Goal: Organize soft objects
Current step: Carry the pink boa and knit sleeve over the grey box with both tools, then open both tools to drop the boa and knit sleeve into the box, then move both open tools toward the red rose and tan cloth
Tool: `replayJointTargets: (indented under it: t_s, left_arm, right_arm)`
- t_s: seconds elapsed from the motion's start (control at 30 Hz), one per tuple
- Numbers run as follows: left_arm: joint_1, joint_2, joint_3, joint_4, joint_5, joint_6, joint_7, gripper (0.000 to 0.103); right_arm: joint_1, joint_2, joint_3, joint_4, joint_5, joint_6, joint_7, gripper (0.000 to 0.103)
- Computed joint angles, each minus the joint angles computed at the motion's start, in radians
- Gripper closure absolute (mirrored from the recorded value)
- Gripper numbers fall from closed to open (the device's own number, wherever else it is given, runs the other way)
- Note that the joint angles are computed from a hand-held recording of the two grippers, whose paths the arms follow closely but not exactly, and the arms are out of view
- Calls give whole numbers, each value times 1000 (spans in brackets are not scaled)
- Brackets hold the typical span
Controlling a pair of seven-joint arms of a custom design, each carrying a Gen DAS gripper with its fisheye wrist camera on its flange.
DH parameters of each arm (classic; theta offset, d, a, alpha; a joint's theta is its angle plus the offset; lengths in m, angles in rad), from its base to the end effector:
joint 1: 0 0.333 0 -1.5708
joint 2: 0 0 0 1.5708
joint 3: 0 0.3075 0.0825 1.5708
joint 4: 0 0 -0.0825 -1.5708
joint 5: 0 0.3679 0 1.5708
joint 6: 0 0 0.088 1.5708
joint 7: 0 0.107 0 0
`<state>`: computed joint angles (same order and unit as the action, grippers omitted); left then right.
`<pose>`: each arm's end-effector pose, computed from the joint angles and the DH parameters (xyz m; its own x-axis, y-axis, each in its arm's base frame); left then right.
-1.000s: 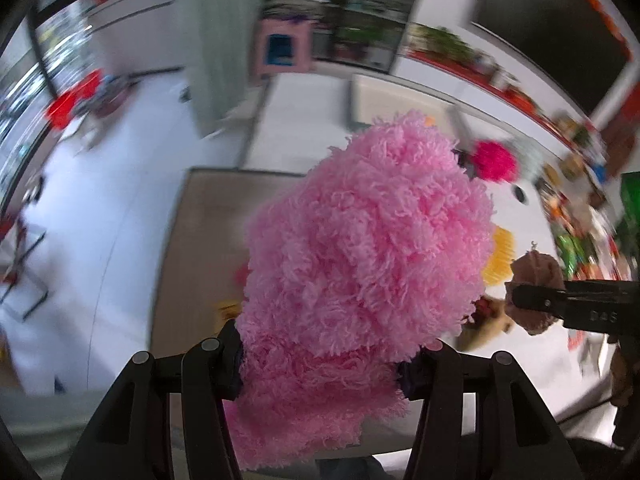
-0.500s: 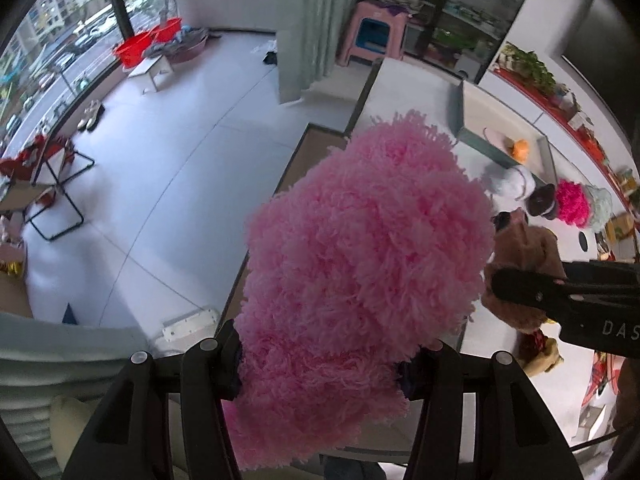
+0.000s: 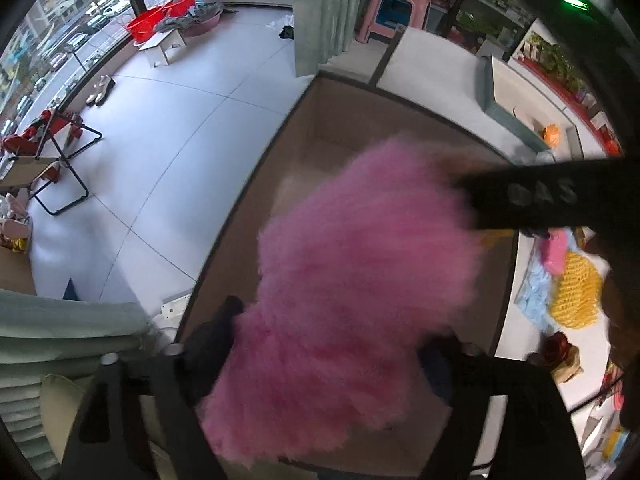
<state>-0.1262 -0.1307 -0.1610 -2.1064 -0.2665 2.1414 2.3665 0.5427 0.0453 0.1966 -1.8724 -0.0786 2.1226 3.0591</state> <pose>0.4926 -0.1598 0.4888 -0.8204 -0.5697 0.0489 -0.5609 0.7852 -0.2624 0.4307 0.3858 0.5027 -0.6372 -0.7451 -0.1971 -0.7467 0.6602 -0.0816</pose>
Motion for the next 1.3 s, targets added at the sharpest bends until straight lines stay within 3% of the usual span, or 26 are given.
replayJointTargets:
  t_s: [0.03,0.27,0.5,0.57,0.67,0.7,0.73,0.83,0.9,1.03,1.17,1.3]
  left_arm:
    - [0,3,-4,-3,19,0,-13,0]
    - [0,74,-19,22,149,-10,-141,0]
    - [-20,111,-25,39,163,-7,-90,0]
    - [-25,84,-25,27,139,4,-40,0]
    - [-30,10,-9,-8,24,10,77,0]
    - [-31,-13,3,-10,-34,-15,123,0]
    - [-31,-36,17,-9,-95,-53,166,0]
    - [-32,-111,62,-1,-265,-193,298,0]
    - [-31,-151,71,-7,-308,-247,355,0]
    - [-42,-194,42,0,-256,-370,391,0]
    - [-83,-303,-4,-82,-176,-383,439,0]
    - [-132,-381,-26,-126,-149,-420,464,0]
  right_arm:
    - [-4,4,-3,-8,10,11,-11,16]
    - [-19,-27,-7,-104,102,78,-41,16]
    - [1,-106,14,-197,142,53,113,16]
    - [12,-145,27,-243,133,95,187,15]
    - [24,-210,70,-284,-21,169,328,7]
    - [28,-221,79,-283,-57,169,356,0]
    - [32,-236,99,-276,-121,162,402,0]
    - [54,-270,149,-245,-237,85,521,0]
    - [70,-289,191,-219,-303,3,633,0]
    - [123,-353,254,-215,-292,-183,859,0]
    - [186,-433,308,-264,-182,-288,1148,0]
    - [244,-503,381,-376,-41,-205,1549,0]
